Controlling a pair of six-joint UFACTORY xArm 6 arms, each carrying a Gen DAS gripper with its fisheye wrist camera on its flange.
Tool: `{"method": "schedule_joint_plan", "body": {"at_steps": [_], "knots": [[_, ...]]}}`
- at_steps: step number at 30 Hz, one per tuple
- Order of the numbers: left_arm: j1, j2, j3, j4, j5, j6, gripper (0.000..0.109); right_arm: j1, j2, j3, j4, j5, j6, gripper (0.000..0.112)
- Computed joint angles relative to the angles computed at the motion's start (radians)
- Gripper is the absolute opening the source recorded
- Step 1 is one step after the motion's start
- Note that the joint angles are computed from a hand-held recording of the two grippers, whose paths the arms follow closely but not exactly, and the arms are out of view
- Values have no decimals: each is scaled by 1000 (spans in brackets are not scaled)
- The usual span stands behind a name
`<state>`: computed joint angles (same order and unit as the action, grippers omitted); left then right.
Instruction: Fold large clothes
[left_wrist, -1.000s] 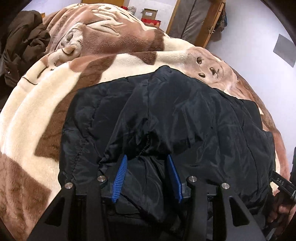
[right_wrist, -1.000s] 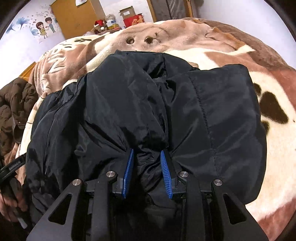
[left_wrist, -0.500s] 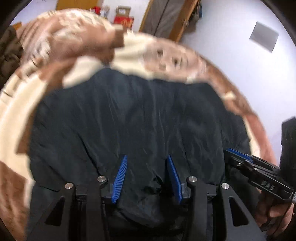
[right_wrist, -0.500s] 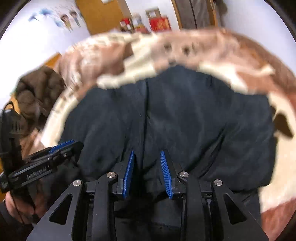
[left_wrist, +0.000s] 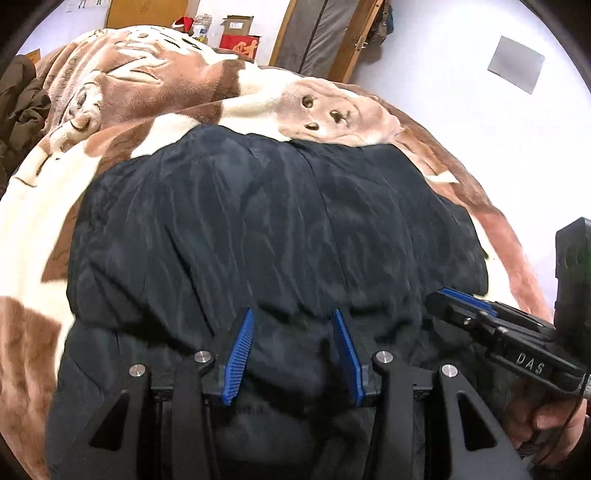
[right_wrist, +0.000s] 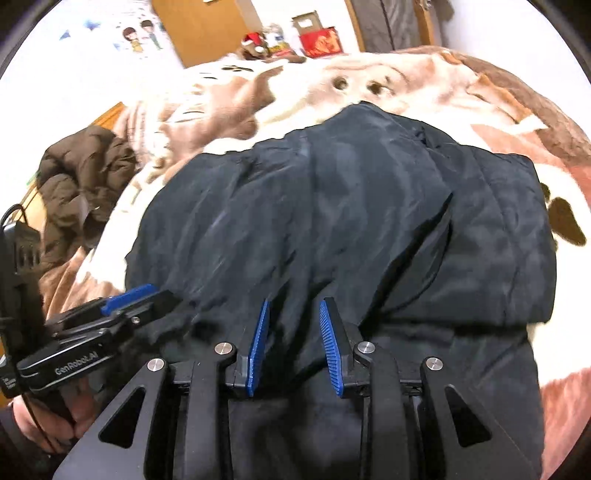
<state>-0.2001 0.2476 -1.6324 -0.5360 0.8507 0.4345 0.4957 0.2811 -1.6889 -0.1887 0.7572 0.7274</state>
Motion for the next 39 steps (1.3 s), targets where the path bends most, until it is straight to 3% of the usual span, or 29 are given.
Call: {"method": "schedule_joint_plan", "body": {"at_steps": [3,6,12,15,18,22,26,30,39], "knots": [[-11,46,-10,69,23,-59,46,-8,70,-32,59,56,-25,28],[-24,76,-9,97,-10,-62,46,-15,73,16,40,-11,-10,27],[-42,76,21,126,-72,-78,47,-10,86,16,-10,-7,1,27],[-48,77,21,140,-84,-91,47,0,116,-44,-18,39,0,27],[-44,61,5,164,-43,-117,47,16,95,-72,-50,92,17,27],[-34,-37,64,178,-30,-138,47,52,-54,58,-123,72,101,29],[-13,-214,224,158,-65,-101,47,94,-230,216,-209,61,203,29],[31,-389,382,115,-74,-50,47,137,-417,392,-272,74,305,47],[158,-614,598,116,-58,20,51,211,-714,659,-338,221,482,48]]}}
